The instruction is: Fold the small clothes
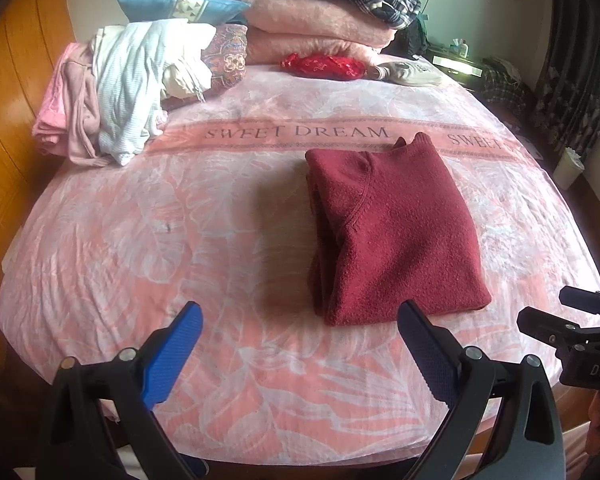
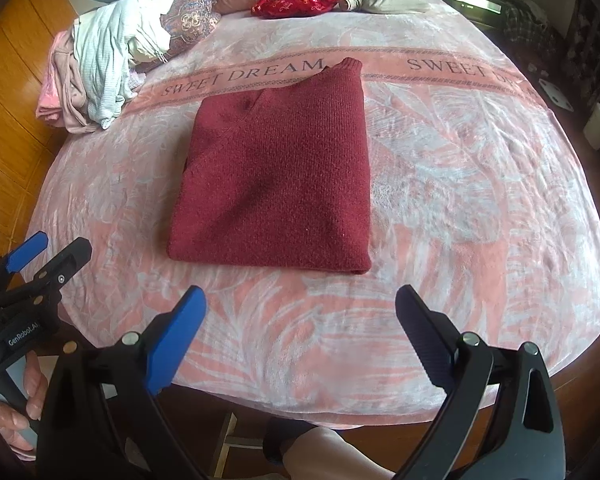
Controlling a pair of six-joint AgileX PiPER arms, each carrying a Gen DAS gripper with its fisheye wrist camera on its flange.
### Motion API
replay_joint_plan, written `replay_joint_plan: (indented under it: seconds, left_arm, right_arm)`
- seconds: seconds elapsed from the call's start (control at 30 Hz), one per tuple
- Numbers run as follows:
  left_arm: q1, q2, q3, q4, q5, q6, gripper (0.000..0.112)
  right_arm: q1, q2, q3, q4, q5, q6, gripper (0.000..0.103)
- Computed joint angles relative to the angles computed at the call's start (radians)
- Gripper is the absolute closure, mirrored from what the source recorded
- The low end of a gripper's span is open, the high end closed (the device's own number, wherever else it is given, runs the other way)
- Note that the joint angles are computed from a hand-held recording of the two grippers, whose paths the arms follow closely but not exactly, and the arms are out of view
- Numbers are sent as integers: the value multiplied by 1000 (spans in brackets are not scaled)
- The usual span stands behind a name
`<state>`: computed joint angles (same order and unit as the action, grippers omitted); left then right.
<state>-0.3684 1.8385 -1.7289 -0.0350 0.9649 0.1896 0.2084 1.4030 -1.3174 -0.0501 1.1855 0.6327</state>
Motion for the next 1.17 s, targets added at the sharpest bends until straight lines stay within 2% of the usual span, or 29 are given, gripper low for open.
replay_joint_plan:
  seconds: [0.83,1.17]
  left_arm:
    - [-28,-7,51,25,-33,0,14]
    - [-28,15,25,27,5,-13,14]
  right_arm:
    - [11,11,-2,-9,12,-7,8]
    - [-10,16,-4,6,10,-40,8]
